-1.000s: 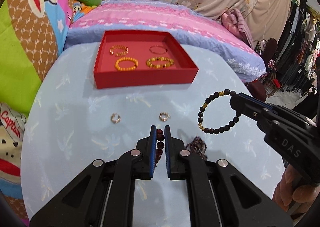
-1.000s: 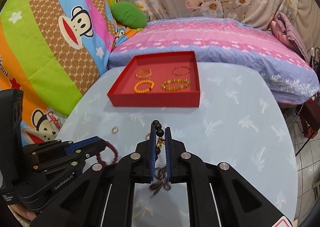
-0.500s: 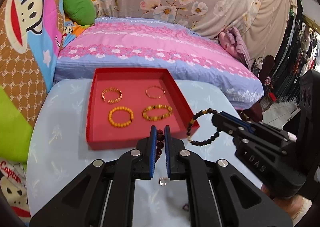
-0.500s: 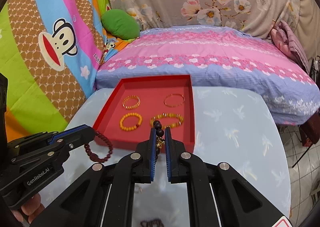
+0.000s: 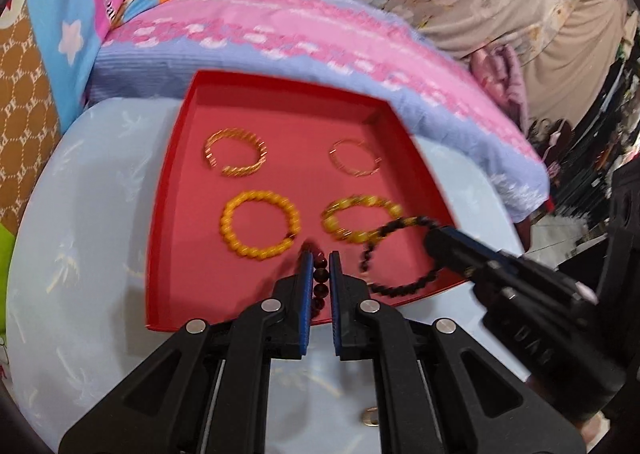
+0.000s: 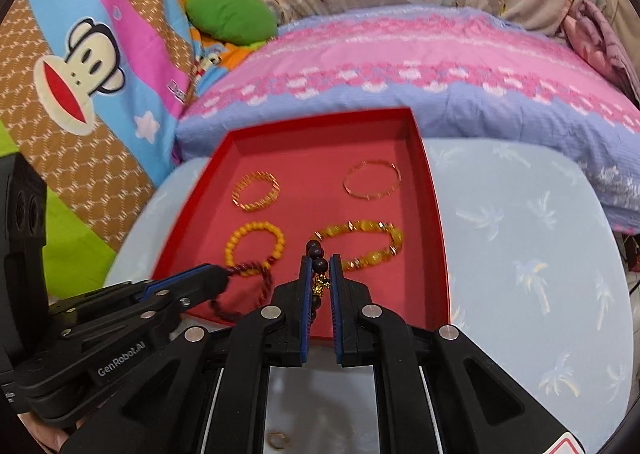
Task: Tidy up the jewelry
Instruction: 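Open both tools to drop the bracelets into the tray, then withdraw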
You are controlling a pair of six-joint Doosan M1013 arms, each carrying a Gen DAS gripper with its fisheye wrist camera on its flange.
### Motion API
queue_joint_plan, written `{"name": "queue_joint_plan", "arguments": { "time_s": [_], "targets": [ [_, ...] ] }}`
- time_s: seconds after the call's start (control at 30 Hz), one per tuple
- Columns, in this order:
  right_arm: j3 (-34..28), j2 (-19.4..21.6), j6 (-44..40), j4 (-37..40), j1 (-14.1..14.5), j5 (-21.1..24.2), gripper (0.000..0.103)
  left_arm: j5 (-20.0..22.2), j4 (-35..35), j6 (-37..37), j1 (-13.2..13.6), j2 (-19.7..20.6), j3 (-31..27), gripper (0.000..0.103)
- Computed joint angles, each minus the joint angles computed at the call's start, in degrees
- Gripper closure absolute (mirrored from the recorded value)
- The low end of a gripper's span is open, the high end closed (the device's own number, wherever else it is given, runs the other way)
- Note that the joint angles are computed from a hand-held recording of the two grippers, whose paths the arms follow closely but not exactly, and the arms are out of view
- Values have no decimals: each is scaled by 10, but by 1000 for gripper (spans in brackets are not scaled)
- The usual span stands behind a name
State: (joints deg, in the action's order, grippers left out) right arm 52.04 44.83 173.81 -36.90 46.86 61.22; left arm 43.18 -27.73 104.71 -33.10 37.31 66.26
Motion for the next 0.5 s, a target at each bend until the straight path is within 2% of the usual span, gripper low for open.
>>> {"name": "queue_joint_plan", "arguments": {
  "time_s": [0.2, 0.4, 0.47, 0.5],
  "targets": [
    [17, -1, 12, 14, -6, -1, 95, -27, 92, -45, -5, 0, 12, 95],
    [9, 7, 1, 14, -5, 17, 94, -39, 130, -64, -7, 0, 13, 95],
    [9, 7, 6, 9, -4, 21, 92, -44, 146, -77, -9, -2, 16, 95],
    [9, 8, 9, 6, -3, 25, 86, -47, 156, -88, -10, -2, 17, 95]
  ]
}}
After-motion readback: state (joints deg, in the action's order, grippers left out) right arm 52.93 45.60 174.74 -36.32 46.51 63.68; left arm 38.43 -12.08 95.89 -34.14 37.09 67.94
